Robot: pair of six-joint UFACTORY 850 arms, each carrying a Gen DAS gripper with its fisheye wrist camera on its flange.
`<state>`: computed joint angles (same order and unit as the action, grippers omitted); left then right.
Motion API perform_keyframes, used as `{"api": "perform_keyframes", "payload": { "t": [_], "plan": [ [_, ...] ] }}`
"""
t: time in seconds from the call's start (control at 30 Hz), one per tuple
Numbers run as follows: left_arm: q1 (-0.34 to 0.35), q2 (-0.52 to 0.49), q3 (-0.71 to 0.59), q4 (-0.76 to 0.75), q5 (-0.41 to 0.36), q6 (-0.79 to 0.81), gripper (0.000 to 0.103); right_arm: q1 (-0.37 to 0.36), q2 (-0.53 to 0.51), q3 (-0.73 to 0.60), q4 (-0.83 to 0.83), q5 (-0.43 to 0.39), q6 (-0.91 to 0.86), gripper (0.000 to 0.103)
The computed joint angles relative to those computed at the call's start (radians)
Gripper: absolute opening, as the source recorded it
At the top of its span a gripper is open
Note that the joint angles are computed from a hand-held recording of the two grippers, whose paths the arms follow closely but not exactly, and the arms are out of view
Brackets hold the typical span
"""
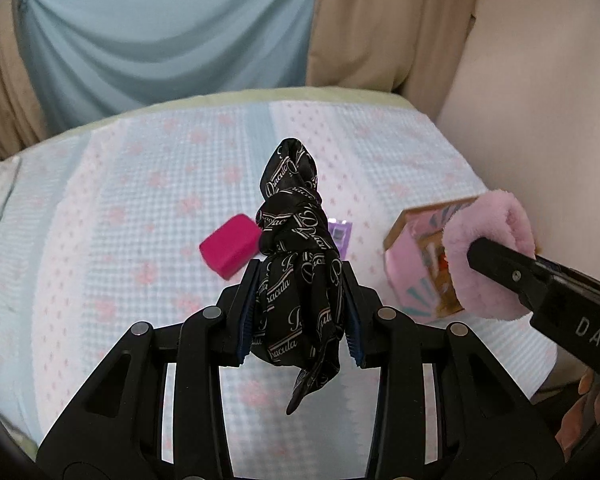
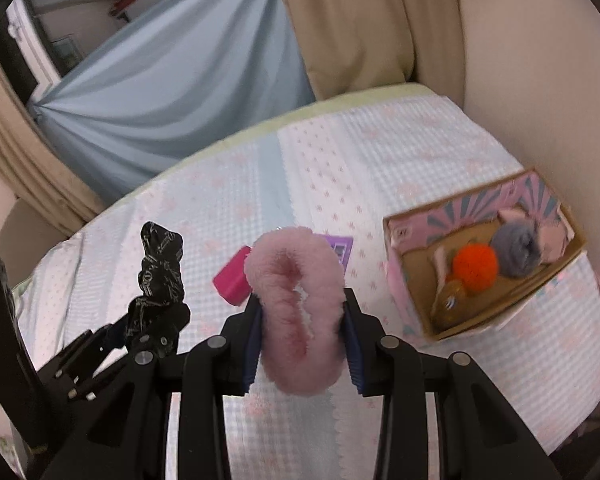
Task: Organize soft objects
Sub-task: 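Carry the black scrunchie into the box and release while the right tool drops the pink hair tie in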
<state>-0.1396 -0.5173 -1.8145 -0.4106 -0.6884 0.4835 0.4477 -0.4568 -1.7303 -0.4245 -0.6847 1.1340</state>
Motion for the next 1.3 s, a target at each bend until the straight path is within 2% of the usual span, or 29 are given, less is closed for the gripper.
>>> {"api": "perform_keyframes", "payload": {
  "t": [0.2,0.37,0.53,0.7,0.93,1.2,1.3],
  "plan": [
    [-0.075,0.053,-0.017,0.119,-0.020,-0.246,0.033,-0.071,0.115,0.066,0.111,0.013,-0.250,0.033],
    [-0.158,0.052,-0.057,0.196,-0.010,-0.395,0.033,-0.166,0.197,0.124,0.178,0.021,-0.418,0.033],
    [-0.235,0.022,-0.106,0.252,-0.012,-0.494,0.033,-0.262,0.231,0.153,0.247,0.018,-0.540,0.033],
    [-0.289,-0.038,-0.178,0.272,-0.054,-0.526,0.033,-0.328,0.237,0.161,0.293,0.001,-0.612,0.033],
    [-0.341,-0.189,-0.359,0.251,-0.162,-0.471,0.033,-0.403,0.201,0.156,0.357,-0.020,-0.668,0.033],
    [-0.375,-0.403,-0.596,0.236,-0.308,-0.446,0.033,-0.483,0.084,0.093,0.462,-0.070,-0.795,0.033],
    [-0.382,-0.515,-0.735,0.249,-0.383,-0.458,0.033,-0.509,0.028,0.064,0.517,-0.089,-0.852,0.033]
  ]
}}
